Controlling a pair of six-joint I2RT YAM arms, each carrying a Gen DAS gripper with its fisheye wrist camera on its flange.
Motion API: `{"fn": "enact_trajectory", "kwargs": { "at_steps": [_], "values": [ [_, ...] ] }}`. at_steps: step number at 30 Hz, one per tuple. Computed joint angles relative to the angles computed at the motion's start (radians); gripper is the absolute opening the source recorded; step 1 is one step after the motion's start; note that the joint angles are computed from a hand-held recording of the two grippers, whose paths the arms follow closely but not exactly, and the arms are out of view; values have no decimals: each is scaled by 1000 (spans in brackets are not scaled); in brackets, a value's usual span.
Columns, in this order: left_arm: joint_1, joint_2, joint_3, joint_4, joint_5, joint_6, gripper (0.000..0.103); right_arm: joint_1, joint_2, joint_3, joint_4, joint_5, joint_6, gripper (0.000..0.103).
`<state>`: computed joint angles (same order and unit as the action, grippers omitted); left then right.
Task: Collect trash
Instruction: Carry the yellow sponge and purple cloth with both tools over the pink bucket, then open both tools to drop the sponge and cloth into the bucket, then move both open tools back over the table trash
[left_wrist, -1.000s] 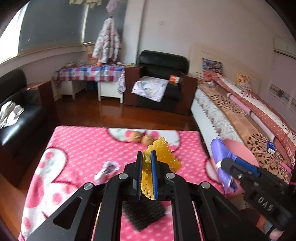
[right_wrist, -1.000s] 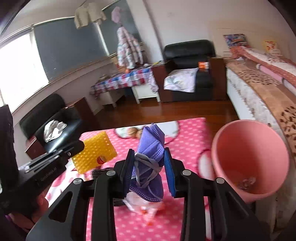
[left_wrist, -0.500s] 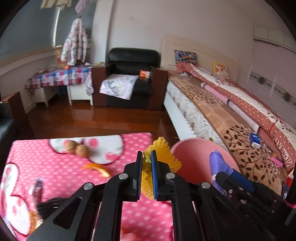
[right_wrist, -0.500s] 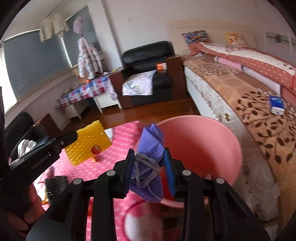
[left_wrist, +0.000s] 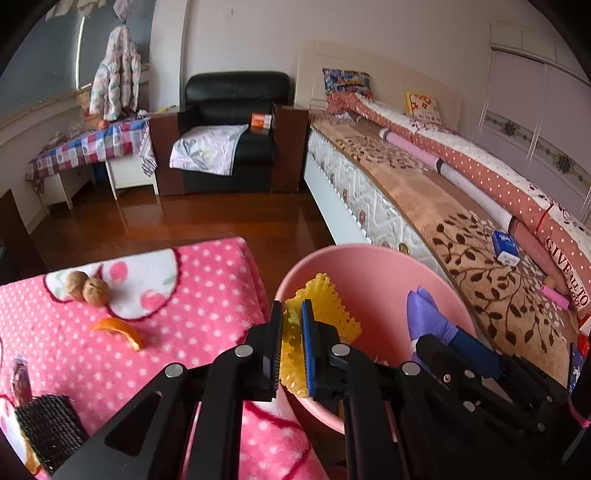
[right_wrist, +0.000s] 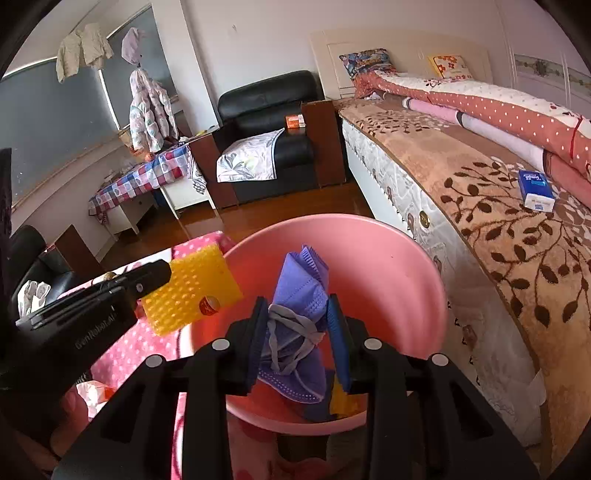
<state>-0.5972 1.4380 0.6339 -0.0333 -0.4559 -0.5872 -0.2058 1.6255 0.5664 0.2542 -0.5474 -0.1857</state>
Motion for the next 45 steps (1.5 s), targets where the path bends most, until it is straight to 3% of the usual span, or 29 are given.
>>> {"fn": "enact_trajectory", "kwargs": {
  "at_steps": [6, 12, 16, 31, 41, 45],
  "values": [
    [-1, 89, 28, 37, 19, -2, 10, -23, 67, 26, 24, -15, -16, 34],
    [-7, 147, 62, 57, 19, -11, 37, -6, 116, 68, 5, 33, -50, 36],
    [-12, 176, 91, 41, 9, -18, 43, -18, 150, 104, -21, 28, -65, 36],
    [-70, 175, 135, -45, -83, -77, 45, -37, 123, 103, -75, 4, -114, 38],
    [-141, 4, 35, -140, -181, -131, 52, -80, -20, -13, -93, -65, -80, 38],
    [-158, -103, -33, -181, -218, -147, 53, -73, -105, -71, -90, -84, -46, 45]
  ]
}}
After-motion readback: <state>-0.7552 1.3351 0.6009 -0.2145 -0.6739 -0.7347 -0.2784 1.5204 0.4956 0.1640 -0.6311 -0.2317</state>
